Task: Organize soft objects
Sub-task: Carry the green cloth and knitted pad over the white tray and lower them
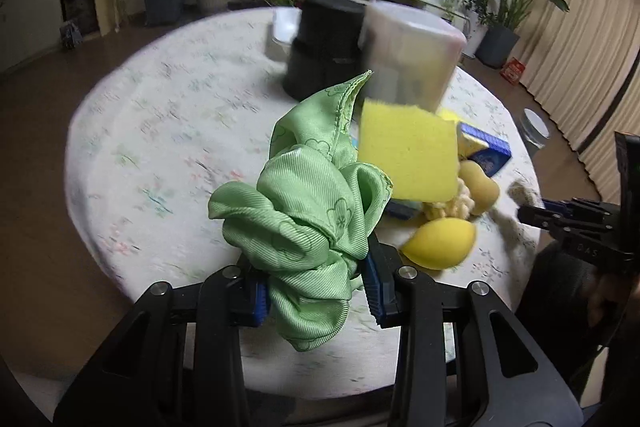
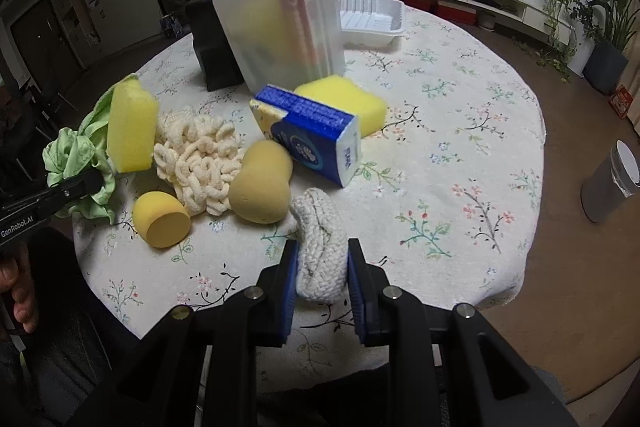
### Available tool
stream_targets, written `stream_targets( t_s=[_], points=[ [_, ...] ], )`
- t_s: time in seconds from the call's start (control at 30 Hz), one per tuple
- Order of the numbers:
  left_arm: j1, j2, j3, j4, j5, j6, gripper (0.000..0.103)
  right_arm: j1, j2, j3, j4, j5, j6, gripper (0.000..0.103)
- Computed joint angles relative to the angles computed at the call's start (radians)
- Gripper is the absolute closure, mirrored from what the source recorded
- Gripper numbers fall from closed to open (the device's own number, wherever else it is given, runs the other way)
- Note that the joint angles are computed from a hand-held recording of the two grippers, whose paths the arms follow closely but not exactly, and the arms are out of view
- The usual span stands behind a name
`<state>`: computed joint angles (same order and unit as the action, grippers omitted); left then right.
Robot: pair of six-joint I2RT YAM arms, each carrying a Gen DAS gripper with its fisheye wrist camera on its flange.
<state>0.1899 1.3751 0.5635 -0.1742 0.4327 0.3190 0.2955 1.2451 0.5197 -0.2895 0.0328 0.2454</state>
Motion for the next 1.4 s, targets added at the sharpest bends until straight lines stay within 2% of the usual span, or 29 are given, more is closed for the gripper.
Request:
stream_targets(
  t_s=[0.27,0.6,0.77,0.93,1.13,1.4],
  points=[
    [0.086,0.104,0.061,0.002,0.006,0.002,0.069,-0.077,-0.029,-0.002,-0.036,-0.006,-0.027,0.078],
    [0.038,0.175,0.136,-0.015,-0.058,0.027,0.069,-0.181,-0.018,0.032,-0.061,-0.022,-0.096,0.078],
    [0.050,0.230,0.227,-0.028,-0.084,0.046,0.069,-0.255,0.017,0.058,-0.053,-0.030,-0.147,0.078],
    [0.072,0.344,0.381,-0.071,-0.101,0.066,0.069,-0.347,0.082,0.115,-0.035,-0.037,-0.214,0.078],
    [0.059,0.486,0.597,-0.145,-0.121,0.082,0.069,-0.471,0.229,0.260,-0.014,-0.052,-0.296,0.078],
    [-0.008,0.718,1.051,-0.326,-0.137,0.058,0.069,-0.564,0.554,0.669,-0.076,-0.072,-0.348,0.078]
  ],
)
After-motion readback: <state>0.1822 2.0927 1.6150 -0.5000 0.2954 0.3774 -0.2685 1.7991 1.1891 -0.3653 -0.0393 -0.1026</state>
